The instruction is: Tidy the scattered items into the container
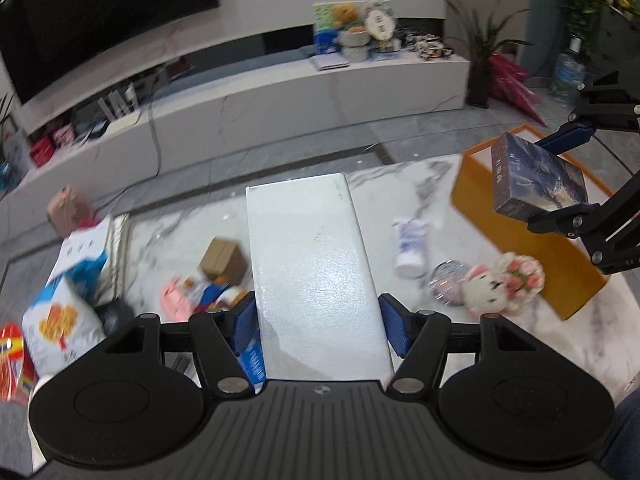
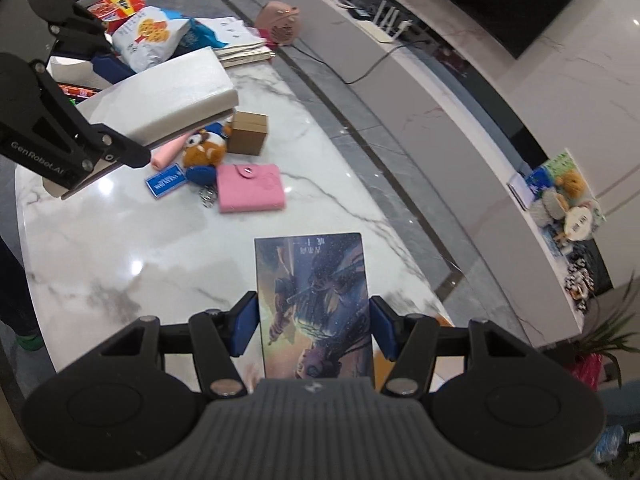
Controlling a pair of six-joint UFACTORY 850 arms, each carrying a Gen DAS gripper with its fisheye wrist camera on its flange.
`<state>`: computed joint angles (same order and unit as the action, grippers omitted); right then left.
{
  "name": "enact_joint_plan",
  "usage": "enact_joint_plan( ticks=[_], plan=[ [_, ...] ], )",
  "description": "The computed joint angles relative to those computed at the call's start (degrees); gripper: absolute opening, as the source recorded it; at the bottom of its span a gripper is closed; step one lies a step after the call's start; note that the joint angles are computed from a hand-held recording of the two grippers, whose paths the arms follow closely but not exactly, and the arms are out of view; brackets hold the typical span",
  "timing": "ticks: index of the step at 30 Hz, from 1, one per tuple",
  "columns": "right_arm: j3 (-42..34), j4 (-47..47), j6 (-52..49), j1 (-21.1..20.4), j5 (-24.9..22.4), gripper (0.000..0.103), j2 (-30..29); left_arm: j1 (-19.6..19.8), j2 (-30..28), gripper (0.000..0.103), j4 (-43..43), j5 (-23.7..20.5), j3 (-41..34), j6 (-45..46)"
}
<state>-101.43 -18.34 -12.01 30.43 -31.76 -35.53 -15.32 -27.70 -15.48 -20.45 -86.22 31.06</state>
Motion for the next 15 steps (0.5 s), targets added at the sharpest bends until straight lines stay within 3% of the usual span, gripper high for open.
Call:
enact_joint_plan(
  ticks=[7,15],
  plan=[
    [6.9,-3.8,5.1,-3.5,1.9,0.062,5.3,-5.1,-1.9,0.074,-2.7,-0.7,-3.6,3.5],
    [12.2,-6.5,9.4,-8.2,3.4,0.062,8.1,-10.8,-7.8,0.074,-4.7,-4.0,-12.1,3.6]
  ],
)
